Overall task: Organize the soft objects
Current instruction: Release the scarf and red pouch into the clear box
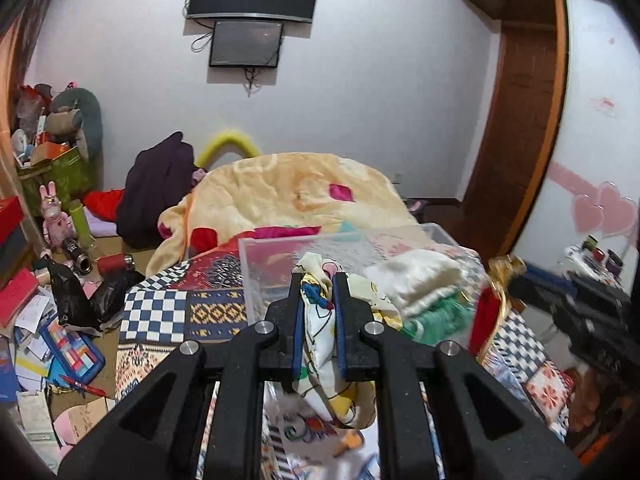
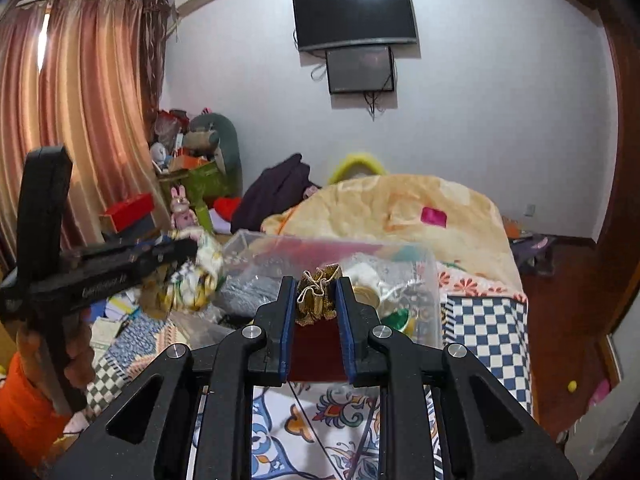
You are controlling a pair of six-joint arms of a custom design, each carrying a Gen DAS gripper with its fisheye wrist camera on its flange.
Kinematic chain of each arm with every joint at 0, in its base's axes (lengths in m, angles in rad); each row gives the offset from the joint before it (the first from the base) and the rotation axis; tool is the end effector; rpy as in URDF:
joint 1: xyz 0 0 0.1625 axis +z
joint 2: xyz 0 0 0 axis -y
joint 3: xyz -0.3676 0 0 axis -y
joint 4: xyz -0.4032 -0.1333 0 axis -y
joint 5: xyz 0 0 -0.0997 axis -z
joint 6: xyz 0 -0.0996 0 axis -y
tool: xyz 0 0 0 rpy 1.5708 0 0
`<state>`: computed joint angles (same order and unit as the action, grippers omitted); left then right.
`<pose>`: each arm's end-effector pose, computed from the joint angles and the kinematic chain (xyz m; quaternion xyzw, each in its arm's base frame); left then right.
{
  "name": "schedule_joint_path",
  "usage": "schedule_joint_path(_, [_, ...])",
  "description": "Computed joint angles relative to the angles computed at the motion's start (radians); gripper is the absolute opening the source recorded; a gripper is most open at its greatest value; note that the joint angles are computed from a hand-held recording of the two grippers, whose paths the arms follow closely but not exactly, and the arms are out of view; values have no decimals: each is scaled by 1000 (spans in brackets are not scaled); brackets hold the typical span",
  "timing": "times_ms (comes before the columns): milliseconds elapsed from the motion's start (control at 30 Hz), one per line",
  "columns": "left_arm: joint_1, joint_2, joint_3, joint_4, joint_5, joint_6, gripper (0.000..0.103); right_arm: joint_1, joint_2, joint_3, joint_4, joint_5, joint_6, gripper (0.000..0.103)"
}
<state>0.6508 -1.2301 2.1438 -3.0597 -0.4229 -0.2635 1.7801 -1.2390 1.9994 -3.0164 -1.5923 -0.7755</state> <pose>-0.2421 -0.4661 0.2097 0.1138 0.8119 -0.4881 0.2993 0.2430 -0.5128 0.2182 0.4421 -0.8316 0.3197 0.1036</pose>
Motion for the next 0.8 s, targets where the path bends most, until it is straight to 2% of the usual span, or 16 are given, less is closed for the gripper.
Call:
schedule_joint_path(67, [33, 19, -26, -22, -26, 9, 12, -3, 8, -7, 0, -5, 4, 18])
schedule_joint_path(200, [93, 43, -71, 21, -97, -21, 12, 8, 27, -33, 0, -13, 10, 18])
schedule_joint_path(367, [113, 91, -112, 82, -83, -22, 13, 34, 56, -81, -13, -1, 17, 18])
schedule_joint_path(400, [116, 90, -113, 99, -91, -31, 15, 41, 65, -92, -18, 1, 19, 18])
schedule_joint_path(467, [120, 80, -111, 128, -110, -48, 26, 48, 80, -108, -24, 1, 19, 18])
schedule_joint_path(533, [116, 64, -96, 124, -117, -53, 45, 57, 100, -124, -30, -10, 16, 18])
schedule_joint_path(700, [82, 15, -41, 96, -119, -43, 57, 61, 140, -141, -25, -47, 6, 18])
schedule_joint_path(800, [57, -24, -2, 124, -132, -62, 58, 54, 154, -148, -10, -71, 4, 18])
